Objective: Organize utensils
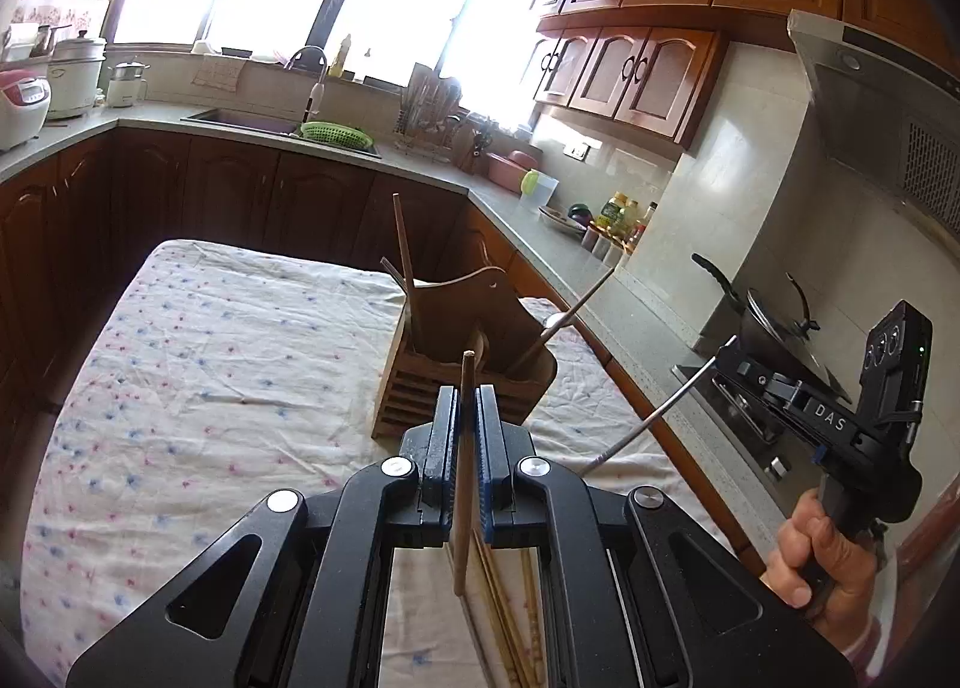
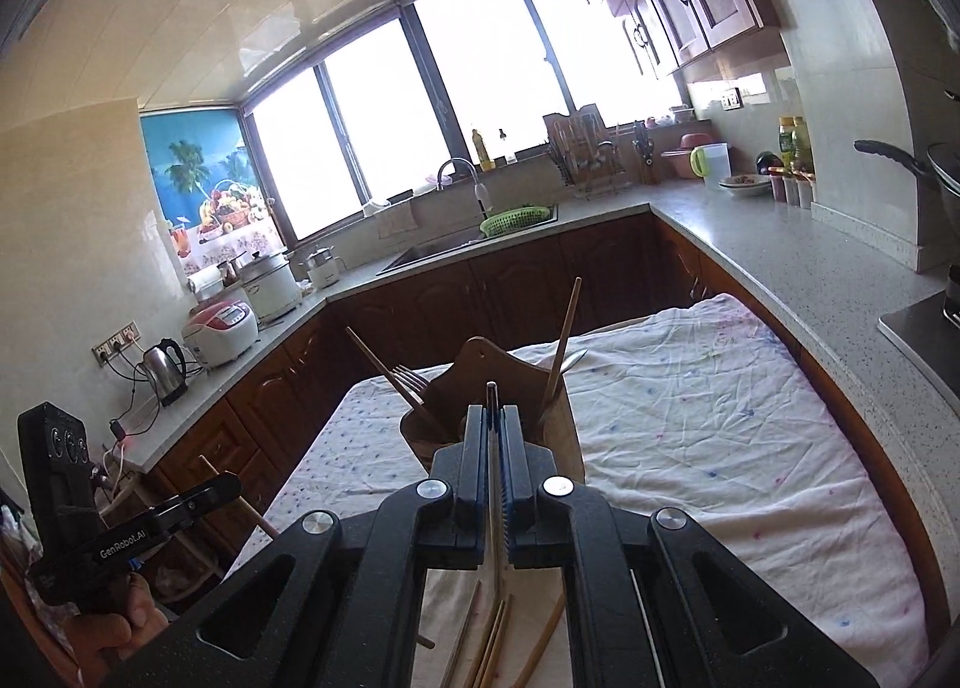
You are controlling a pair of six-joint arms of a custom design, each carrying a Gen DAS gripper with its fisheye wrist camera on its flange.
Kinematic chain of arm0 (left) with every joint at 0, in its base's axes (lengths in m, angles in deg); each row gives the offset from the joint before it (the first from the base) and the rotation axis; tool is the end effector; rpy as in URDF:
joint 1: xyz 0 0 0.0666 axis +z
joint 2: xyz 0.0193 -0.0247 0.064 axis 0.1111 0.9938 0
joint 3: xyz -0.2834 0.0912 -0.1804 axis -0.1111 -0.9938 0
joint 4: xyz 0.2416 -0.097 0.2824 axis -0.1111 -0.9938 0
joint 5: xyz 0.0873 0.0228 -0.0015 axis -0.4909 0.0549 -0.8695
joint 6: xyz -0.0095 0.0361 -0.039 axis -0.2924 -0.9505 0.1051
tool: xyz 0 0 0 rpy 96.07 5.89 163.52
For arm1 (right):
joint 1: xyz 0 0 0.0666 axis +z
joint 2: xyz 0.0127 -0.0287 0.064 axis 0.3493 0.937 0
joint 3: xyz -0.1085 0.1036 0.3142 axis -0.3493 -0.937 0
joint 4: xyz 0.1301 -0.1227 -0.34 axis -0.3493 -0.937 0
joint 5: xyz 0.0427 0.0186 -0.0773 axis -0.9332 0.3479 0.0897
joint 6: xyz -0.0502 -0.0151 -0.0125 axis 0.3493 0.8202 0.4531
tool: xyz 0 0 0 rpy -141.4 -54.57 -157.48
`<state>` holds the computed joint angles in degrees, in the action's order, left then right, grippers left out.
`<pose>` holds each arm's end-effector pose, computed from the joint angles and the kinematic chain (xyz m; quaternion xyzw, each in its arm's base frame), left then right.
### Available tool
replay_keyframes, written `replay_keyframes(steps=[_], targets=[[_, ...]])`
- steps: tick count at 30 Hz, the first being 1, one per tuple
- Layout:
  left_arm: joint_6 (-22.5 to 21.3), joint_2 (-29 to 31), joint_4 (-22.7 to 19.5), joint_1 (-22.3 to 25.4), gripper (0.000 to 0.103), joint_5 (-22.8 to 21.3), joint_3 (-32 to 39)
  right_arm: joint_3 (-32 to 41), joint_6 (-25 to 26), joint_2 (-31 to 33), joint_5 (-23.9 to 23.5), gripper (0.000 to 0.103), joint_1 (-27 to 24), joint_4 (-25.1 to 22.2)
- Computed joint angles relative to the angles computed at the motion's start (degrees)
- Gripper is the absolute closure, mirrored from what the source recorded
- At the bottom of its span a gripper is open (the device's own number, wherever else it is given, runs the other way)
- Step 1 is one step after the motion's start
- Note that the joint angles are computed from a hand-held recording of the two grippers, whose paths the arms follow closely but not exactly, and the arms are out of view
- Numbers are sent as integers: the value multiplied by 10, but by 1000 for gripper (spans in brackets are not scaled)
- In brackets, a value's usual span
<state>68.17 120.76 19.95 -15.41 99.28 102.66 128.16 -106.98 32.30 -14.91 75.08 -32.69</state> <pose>0.4008 -0.1748 0.6140 0.1599 0.8312 -0.3051 0.4364 0.2983 0.3739 0.6165 0.1416 0.8106 0.1170 0.5561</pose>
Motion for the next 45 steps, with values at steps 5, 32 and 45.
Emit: replay_keyframes(steps=[5, 32, 45], targets=[[1, 7, 4, 3, 99, -1, 10, 5, 7, 1, 2, 99, -2, 1], [57, 269, -13, -3, 99, -68, 431, 163, 136, 88, 22, 100, -89, 67], [53, 257, 79, -23, 99, -110, 288, 41, 102, 70, -3, 100, -116, 114]])
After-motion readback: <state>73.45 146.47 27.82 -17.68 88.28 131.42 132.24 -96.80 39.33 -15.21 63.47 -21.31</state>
